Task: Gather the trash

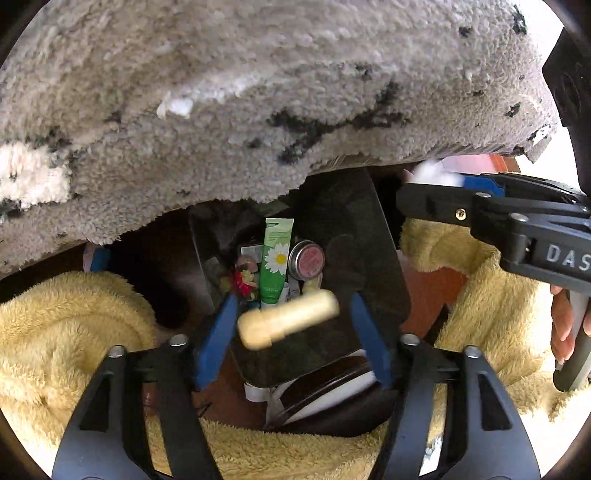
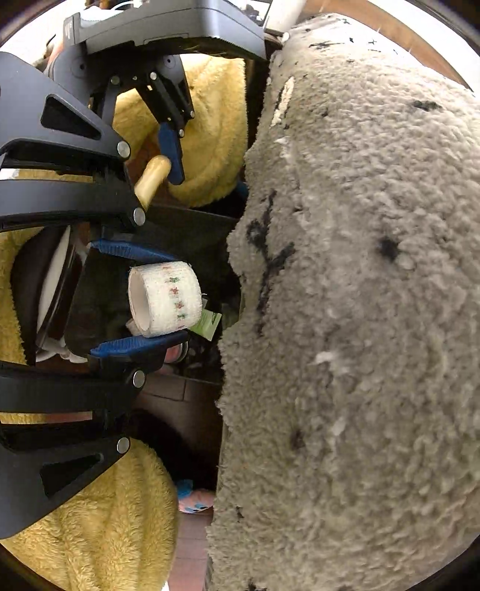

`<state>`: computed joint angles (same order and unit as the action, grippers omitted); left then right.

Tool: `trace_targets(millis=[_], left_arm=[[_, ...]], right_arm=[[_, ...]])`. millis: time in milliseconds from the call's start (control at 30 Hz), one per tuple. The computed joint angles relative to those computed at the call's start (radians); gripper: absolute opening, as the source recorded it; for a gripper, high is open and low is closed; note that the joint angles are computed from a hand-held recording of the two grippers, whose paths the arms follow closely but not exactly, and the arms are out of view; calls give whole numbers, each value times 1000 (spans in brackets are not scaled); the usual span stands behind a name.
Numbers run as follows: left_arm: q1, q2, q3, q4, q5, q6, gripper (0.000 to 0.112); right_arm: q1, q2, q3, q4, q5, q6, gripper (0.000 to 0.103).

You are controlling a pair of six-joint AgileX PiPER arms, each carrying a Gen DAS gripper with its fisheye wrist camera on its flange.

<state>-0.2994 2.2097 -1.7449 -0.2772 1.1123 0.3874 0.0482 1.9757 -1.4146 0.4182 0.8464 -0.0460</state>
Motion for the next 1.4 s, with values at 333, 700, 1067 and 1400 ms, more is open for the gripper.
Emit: trace_targets(millis=[333, 700, 1067, 1400], left_arm=[[20, -103, 43, -1, -58, -13, 88], [61, -298, 34, -25, -182, -18, 95], [51, -381, -217, -1, -274, -68, 95], [44, -263, -640, 41, -158, -144, 95]], right_arm=[[3, -129, 31, -149, -43, 136, 82], [-19, -349, 47, -366, -101, 268, 100], [12, -480, -87, -659, -206, 460, 100], [18, -443, -352, -799, -125, 504, 100]])
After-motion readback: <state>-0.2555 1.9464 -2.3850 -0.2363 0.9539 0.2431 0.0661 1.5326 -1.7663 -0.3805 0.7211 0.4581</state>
